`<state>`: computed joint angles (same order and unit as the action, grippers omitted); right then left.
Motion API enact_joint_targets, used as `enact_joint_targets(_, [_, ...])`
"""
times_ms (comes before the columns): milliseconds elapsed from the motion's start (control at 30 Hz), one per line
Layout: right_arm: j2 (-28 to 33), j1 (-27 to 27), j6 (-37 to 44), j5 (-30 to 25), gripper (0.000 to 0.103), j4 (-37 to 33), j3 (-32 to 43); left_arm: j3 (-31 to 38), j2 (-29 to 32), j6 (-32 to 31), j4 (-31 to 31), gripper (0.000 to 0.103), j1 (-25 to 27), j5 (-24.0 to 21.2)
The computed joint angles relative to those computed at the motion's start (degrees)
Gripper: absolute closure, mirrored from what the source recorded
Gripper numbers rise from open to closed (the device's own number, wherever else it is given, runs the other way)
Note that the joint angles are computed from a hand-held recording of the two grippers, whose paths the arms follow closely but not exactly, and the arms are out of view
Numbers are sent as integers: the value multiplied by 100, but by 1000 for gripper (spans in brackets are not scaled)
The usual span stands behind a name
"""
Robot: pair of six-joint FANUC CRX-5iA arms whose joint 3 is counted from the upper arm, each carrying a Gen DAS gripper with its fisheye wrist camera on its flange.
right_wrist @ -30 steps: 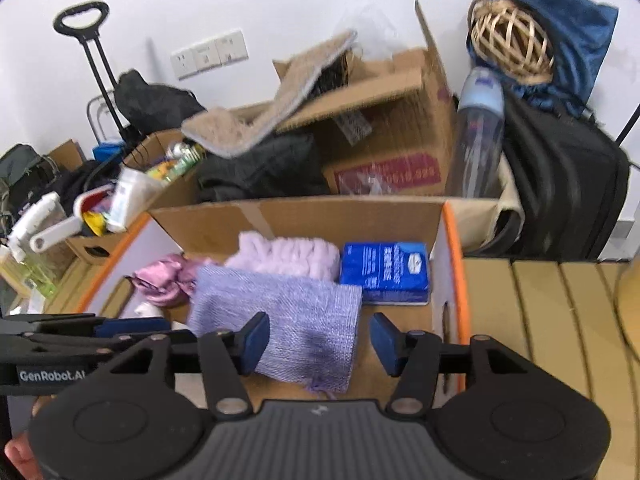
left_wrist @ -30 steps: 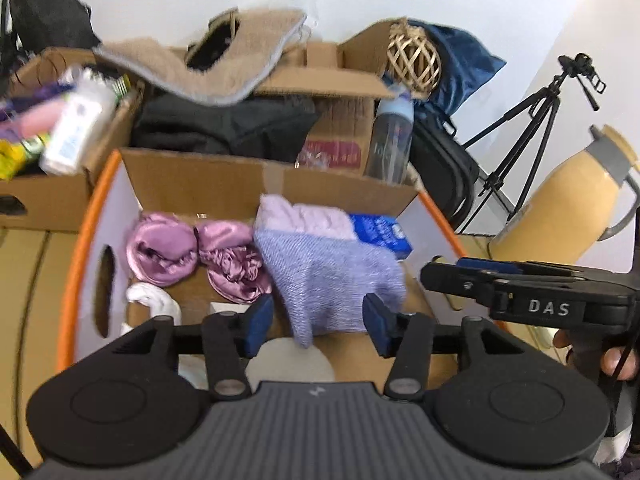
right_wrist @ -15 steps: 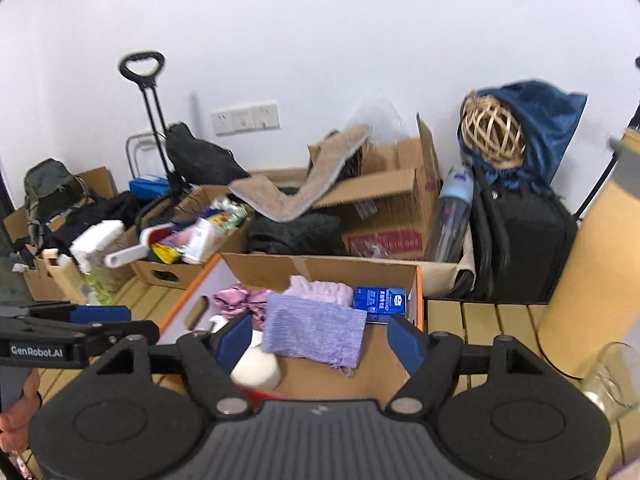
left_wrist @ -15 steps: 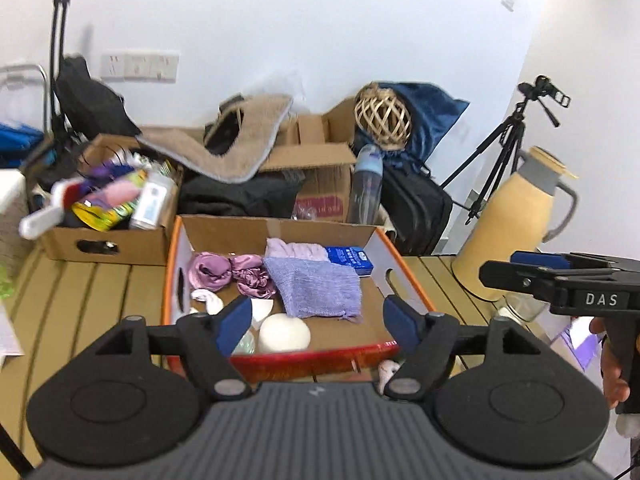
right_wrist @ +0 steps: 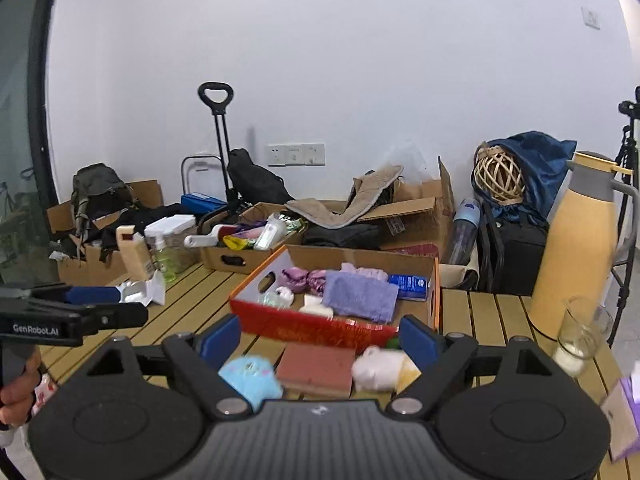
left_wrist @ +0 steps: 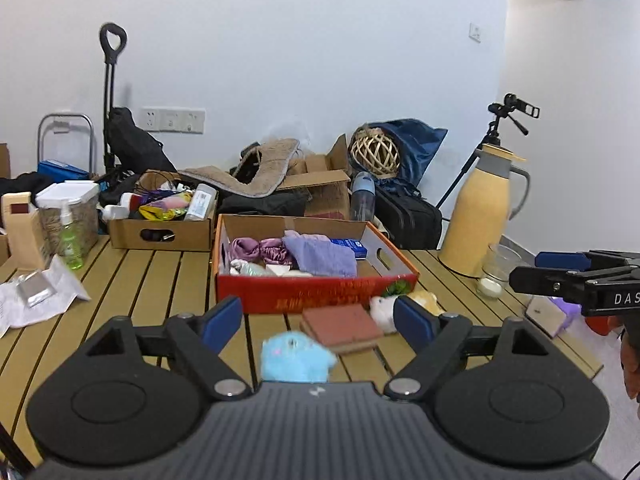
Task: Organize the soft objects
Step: 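Withdraw both grippers from the box back over the table items, then move both grippers down onto the white-and-yellow plush sheep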
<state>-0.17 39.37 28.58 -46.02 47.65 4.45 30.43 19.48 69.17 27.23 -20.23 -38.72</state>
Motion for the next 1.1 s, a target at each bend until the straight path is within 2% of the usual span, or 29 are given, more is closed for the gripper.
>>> enact_joint_targets(33, [-137,122,-323,-20,17,288,-272,-459,-229,-310,247,10,3,231])
enact_joint_targets(100, [-399,350,-890,-36,14,786,-790,-1455,-716,-988,896,10,-16,725])
enact_joint_targets(267, [-882,981,-2273,-440,14,1552,-1775,-2870,-1451,-1839,1707,5,-46,1077])
enact_joint_targets(467, [-1118,1512,-3452,-983,14,1933,-2417,-3245,-1648,-1928,1687,5,-70,1026])
enact_joint_targets(667, [-1070,1358,-3596,-923,14,1824,-2542,-2862,-1267,-1622,1463,5,-154,983])
enact_joint_targets(800, [-965,1070,-3551,-783,14,1667,-2547,-2213,-724,-1199,1095,5,-237,788])
enact_joint_targets(900, [-851,784,-3439,-687,15,1640,-2520,-1458,-153,-919,791,7,-325,497])
enact_joint_targets(1033, [-686,250,-3039,-236,19,1408,-2407,-378,656,-751,528,19,-489,279])
enact_joint_targets(1100, [-518,-29,-2749,-27,24,1269,-2257,279,1108,-593,374,21,-562,94])
